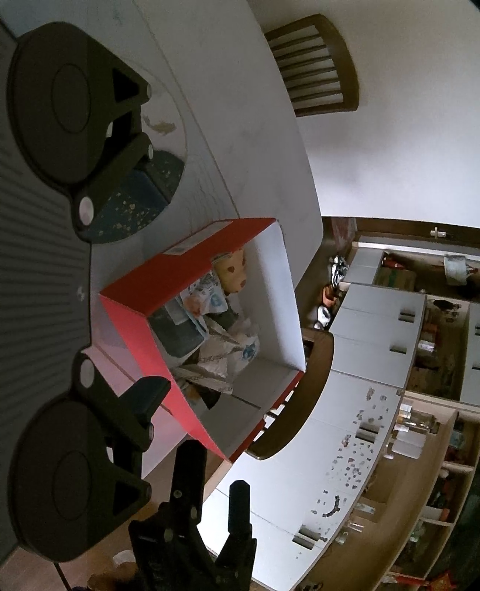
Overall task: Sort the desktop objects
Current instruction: 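Withdraw both grippers up and away from the shoebox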
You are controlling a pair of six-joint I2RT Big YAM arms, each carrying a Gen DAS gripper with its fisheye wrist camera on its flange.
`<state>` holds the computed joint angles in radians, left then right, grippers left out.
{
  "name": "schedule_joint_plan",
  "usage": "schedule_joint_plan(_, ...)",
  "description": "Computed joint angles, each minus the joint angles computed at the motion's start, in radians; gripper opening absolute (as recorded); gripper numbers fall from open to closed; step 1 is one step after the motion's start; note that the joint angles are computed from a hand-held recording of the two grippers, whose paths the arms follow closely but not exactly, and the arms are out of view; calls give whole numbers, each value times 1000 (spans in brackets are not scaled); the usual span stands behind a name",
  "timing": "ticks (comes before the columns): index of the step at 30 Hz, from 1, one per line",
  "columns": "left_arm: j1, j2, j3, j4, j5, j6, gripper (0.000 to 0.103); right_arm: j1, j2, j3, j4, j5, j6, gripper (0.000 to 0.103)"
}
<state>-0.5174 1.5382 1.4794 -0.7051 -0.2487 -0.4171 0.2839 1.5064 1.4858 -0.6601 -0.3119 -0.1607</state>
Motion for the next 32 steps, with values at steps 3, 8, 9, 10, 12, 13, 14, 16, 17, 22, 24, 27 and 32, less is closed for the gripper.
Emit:
schedule_joint_plan(3, -1, -6, -10, 5, 8, 2, 98, 0, -4, -9, -1, 8, 8, 102)
schedule_joint_plan(8, -5, -12, -19, 7, 14, 8, 98, 4, -9, -21, -4, 20, 26, 102)
schedule_joint_plan(9, -5, -11, -19, 6, 14, 9, 98, 4, -9, -21, -5, 21, 30, 102)
schedule_joint_plan(10, -5, -11, -17, 4, 17, 11, 98, 4, -7, -19, -7, 22, 31, 102)
schedule_joint_plan(12, -5, -10, -17, 5, 22, 17, 98, 5, -7, -18, -7, 24, 30, 102)
schedule_joint_plan(13, -6, -8, -16, 5, 22, 22, 98, 5, -7, -17, -8, 27, 31, 102)
schedule_joint_plan(14, -6, -7, -16, 3, 24, 25, 98, 5, -6, -16, -9, 29, 32, 102)
schedule_joint_plan(16, -4, -6, -16, 3, 35, 28, 98, 5, -3, -13, -13, 34, 35, 102)
schedule_joint_plan(17, -4, -5, -14, 2, 37, 29, 98, 5, -1, -11, -16, 34, 35, 102)
schedule_joint_plan(22, -1, -1, -12, 2, 42, 31, 98, 6, 4, -5, -27, 39, 34, 102)
schedule_joint_plan(24, -2, -1, -12, 2, 39, 30, 98, 7, 5, -2, -29, 40, 34, 102)
schedule_joint_plan(27, -1, 1, -11, 2, 42, 28, 98, 8, 7, 0, -31, 40, 33, 102)
schedule_joint_plan(32, 3, 0, -18, 12, 45, 28, 98, 10, 14, 7, -34, 40, 32, 102)
